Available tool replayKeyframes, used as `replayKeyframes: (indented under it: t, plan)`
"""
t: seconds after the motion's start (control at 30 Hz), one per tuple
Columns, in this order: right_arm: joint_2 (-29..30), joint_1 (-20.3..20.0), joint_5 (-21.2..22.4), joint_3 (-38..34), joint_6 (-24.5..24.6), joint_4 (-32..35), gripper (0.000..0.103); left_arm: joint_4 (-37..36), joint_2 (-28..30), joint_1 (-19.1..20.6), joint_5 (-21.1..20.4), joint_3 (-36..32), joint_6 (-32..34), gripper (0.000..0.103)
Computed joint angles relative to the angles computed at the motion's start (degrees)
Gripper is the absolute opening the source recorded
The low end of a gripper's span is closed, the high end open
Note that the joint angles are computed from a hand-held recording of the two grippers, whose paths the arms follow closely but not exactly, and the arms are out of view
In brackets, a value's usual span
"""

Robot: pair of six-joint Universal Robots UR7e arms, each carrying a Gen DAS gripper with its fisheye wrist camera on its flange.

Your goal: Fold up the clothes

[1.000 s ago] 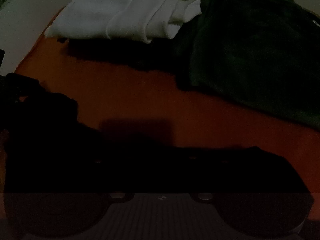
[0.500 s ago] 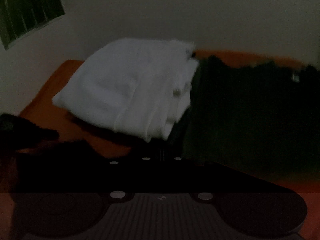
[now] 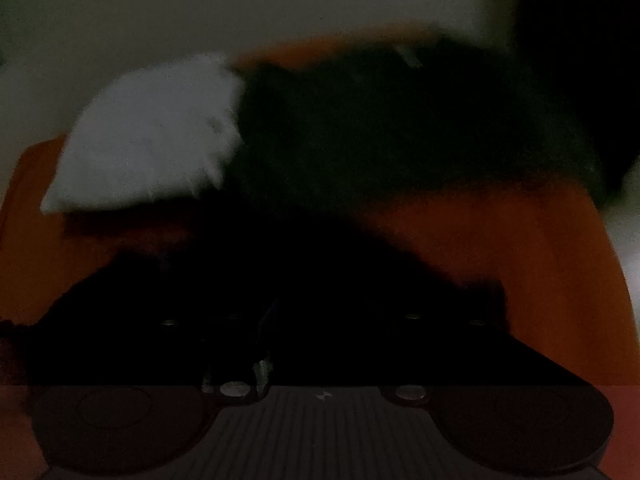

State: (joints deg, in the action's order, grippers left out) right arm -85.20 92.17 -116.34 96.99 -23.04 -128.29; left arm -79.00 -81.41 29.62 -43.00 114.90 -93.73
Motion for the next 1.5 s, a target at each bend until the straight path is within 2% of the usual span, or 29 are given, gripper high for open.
replayKeyframes:
  t: [0.07, 0.13, 0.2, 0.3, 0.4, 0.47, 0.6, 0.67, 0.77, 0.83, 0.87, 0.9, 0.93, 0.97, 1.07, 1.17, 1.27, 1.3, 1.33, 1.37, 1.4, 1.43, 1.47, 1.5]
  plan:
    - [-3.9, -0.7, -1.8, -0.9, 7.2, 8.6, 0.049, 4.8, -2.8, -3.1, -2.9, -1.0, -6.5, 0.055]
    - [-6.2, -1.3, -2.6, -1.4, 10.9, 13.4, 0.049, 10.0, -5.0, -6.5, -4.8, -1.8, -12.3, 0.056]
    - [-6.8, -1.2, -3.9, -1.4, 11.3, 14.1, 0.049, 13.6, -6.1, -8.4, -5.7, -2.5, -16.5, 0.059]
    - [-6.7, -0.8, -4.5, -1.2, 11.3, 13.0, 0.049, 16.2, -8.0, -10.2, -6.3, -2.0, -19.6, 0.059]
    - [-7.0, -0.9, -3.6, -0.5, 10.3, 10.3, 0.049, 16.7, -9.3, -11.0, -8.2, -0.6, -18.4, 0.061]
    - [-6.2, -1.8, -3.5, 0.2, 8.1, 7.3, 0.049, 16.8, -10.5, -10.8, -9.4, 0.9, -16.3, 0.067]
    - [-4.1, -4.3, -3.4, 1.9, 2.4, -0.1, 0.051, 12.6, -12.0, -6.8, -9.5, 6.2, -11.5, 0.068]
    - [-2.5, -6.6, -3.0, 3.1, 0.5, -5.9, 0.051, 11.0, -11.7, -4.0, -9.2, 8.6, -10.7, 0.074]
    - [-0.8, -10.9, -0.6, 5.3, -0.3, -15.1, 0.051, 6.1, -11.4, -0.4, -8.1, 12.9, -11.0, 0.075]
    - [0.0, -13.3, 1.8, 6.1, 1.1, -17.6, 0.051, 0.6, -12.2, 0.1, -6.7, 16.6, -11.5, 0.075]
    - [-0.3, -14.8, 4.6, 6.6, 1.7, -17.0, 0.051, -2.5, -12.7, 0.1, -5.9, 18.6, -11.6, 0.067]
    - [-0.5, -16.1, 6.8, 7.1, 2.1, -16.5, 0.034, -3.8, -12.1, -0.4, -4.9, 19.8, -12.8, 0.056]
    - [-0.7, -17.0, 8.4, 7.7, 2.3, -16.3, 0.017, -2.6, -10.3, -1.3, -3.8, 20.1, -15.0, 0.019]
    - [-1.1, -17.9, 9.8, 8.2, 3.0, -15.9, 0.003, -0.6, -8.4, -2.4, -2.9, 20.0, -18.3, 0.003]
    - [-3.7, -19.9, 14.6, 10.9, 6.6, -20.5, 0.003, 8.9, -3.2, -5.8, -2.5, 18.0, -32.0, 0.003]
    - [-6.0, -20.8, 16.2, 11.4, 7.7, -22.7, 0.002, 14.4, -5.3, -9.8, -6.1, 18.2, -42.4, 0.003]
    - [-6.6, -21.0, 15.7, 9.6, 5.9, -18.7, 0.002, 15.2, -8.4, -12.0, -8.0, 19.3, -42.6, 0.003]
    - [-6.3, -20.6, 14.5, 8.9, 3.9, -16.7, 0.006, 13.9, -9.8, -12.2, -7.9, 20.0, -40.9, 0.004]
    - [-5.6, -20.3, 13.3, 7.8, 2.9, -14.0, 0.013, 10.4, -11.6, -11.5, -7.3, 21.2, -38.0, 0.011]
    - [-4.7, -20.0, 12.0, 6.4, 2.9, -11.3, 0.039, 7.0, -12.6, -10.5, -6.6, 22.1, -35.1, 0.032]
    - [-4.0, -19.7, 10.5, 5.8, 3.0, -10.4, 0.071, 4.8, -12.2, -9.4, -5.8, 22.4, -32.6, 0.046]
    - [-3.8, -19.6, 9.8, 6.0, 3.3, -12.0, 0.081, 3.4, -11.1, -8.3, -4.5, 22.4, -30.2, 0.067]
    - [-4.0, -19.9, 10.7, 7.0, 3.2, -15.9, 0.085, 2.0, -9.7, -7.2, -3.2, 22.2, -27.4, 0.076]
    - [-4.1, -20.3, 12.1, 7.5, 3.4, -18.7, 0.085, 0.5, -8.3, -5.7, -2.0, 21.9, -24.1, 0.077]
